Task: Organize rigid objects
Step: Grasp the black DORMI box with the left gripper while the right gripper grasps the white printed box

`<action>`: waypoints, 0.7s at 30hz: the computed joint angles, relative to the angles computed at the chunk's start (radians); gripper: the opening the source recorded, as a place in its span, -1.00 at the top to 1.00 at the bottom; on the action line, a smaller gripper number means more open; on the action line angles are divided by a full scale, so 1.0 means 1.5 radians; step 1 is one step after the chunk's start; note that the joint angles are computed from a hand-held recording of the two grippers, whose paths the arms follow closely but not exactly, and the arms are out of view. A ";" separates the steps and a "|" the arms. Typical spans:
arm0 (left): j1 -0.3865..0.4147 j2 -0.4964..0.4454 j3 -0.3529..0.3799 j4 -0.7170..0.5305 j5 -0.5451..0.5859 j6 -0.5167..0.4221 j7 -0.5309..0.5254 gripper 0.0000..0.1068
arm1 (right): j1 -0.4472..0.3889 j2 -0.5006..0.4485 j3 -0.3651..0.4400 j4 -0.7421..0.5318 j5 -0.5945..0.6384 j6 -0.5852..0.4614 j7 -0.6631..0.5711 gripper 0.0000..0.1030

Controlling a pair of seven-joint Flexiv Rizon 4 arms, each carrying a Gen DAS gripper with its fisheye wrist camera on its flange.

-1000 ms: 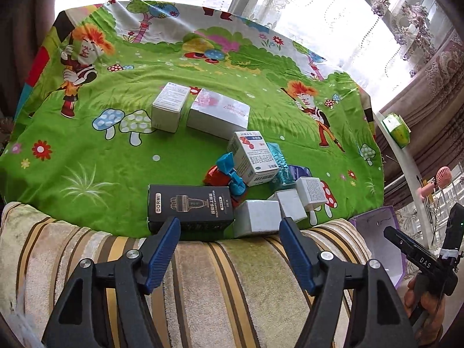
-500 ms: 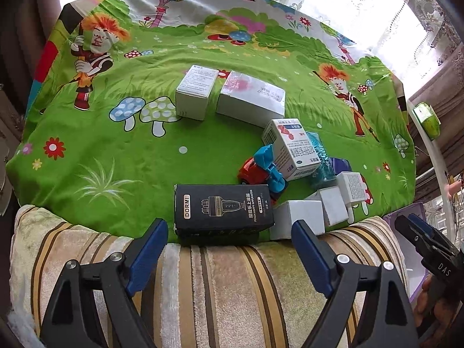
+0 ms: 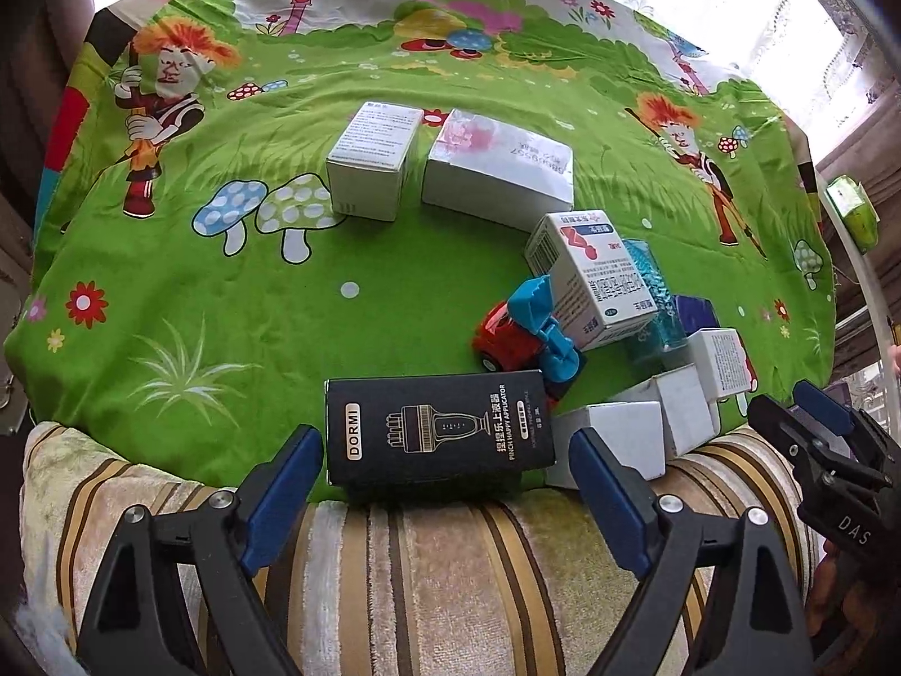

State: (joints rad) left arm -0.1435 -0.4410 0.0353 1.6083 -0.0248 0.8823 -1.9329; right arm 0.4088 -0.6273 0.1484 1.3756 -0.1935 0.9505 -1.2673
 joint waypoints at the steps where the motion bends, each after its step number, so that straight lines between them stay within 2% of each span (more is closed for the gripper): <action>1: -0.001 -0.002 0.001 -0.003 0.002 -0.003 -0.001 -0.69 | 0.002 -0.004 0.000 -0.005 -0.003 -0.005 -0.003 -0.66; 12: -0.003 -0.011 0.005 -0.004 0.010 0.002 -0.007 -0.67 | 0.028 -0.040 -0.016 -0.050 -0.039 -0.042 -0.019 -0.63; 16: -0.008 -0.009 0.011 -0.003 0.023 0.008 -0.017 -0.65 | 0.032 -0.051 -0.018 -0.064 -0.046 -0.054 -0.029 -0.35; 18: -0.010 -0.008 0.014 -0.001 0.030 0.012 -0.023 -0.64 | 0.032 -0.055 -0.015 -0.069 -0.043 -0.063 -0.035 -0.11; 19: -0.011 -0.007 0.014 0.000 0.032 0.016 -0.026 -0.64 | 0.031 -0.057 -0.014 -0.070 -0.041 -0.066 -0.036 0.09; 21: -0.012 -0.005 0.016 0.004 0.036 0.023 -0.034 -0.63 | 0.030 -0.055 -0.014 -0.066 -0.036 -0.058 -0.036 0.11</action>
State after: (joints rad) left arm -0.1615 -0.4483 0.0587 1.6145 0.0291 0.9174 -1.9833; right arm 0.4540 -0.7104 0.1269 1.2769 -0.2480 0.8636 -1.3206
